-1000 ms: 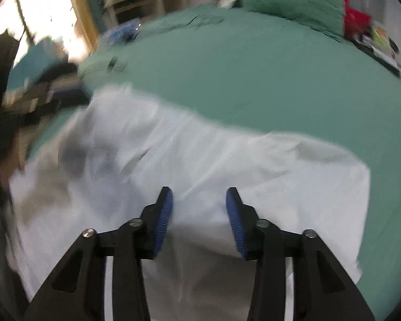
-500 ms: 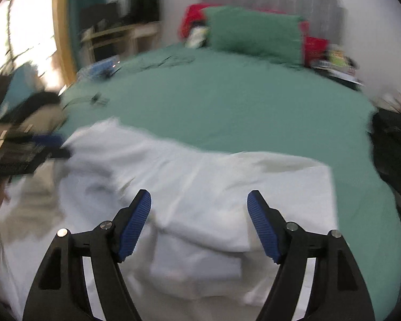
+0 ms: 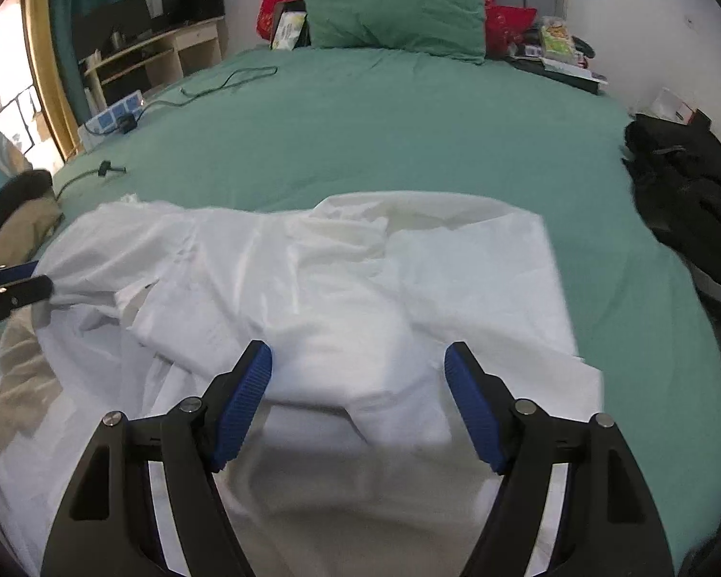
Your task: Fold large clothes
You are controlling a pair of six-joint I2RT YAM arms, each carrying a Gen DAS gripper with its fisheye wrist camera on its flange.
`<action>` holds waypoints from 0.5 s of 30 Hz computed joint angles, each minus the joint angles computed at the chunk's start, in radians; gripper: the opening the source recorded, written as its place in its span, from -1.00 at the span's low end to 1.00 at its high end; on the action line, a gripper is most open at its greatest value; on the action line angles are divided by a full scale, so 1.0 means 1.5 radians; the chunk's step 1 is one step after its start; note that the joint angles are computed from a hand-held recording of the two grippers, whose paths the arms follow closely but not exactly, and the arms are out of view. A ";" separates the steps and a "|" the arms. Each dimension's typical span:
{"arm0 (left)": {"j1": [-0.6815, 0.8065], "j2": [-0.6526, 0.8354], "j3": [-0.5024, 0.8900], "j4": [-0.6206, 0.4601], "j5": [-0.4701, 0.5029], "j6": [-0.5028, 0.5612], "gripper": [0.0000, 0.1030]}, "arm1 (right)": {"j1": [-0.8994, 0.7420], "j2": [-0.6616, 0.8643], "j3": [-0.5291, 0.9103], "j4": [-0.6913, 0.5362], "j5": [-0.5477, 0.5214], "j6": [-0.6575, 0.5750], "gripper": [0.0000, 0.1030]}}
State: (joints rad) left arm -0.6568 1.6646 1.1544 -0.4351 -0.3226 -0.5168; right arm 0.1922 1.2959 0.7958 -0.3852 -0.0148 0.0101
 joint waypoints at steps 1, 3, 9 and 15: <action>-0.006 -0.026 -0.014 -0.006 -0.019 -0.007 -0.04 | 0.006 -0.014 -0.005 -0.005 0.006 0.011 0.45; -0.017 -0.084 -0.046 -0.024 -0.061 -0.021 -0.04 | 0.000 -0.052 -0.017 -0.026 0.005 0.020 0.45; -0.046 -0.246 -0.132 -0.120 -0.128 -0.073 -0.04 | -0.026 -0.185 -0.057 -0.117 0.001 0.023 0.45; -0.056 -0.366 -0.221 -0.230 -0.130 -0.119 -0.04 | -0.114 -0.313 -0.081 -0.234 -0.010 -0.034 0.45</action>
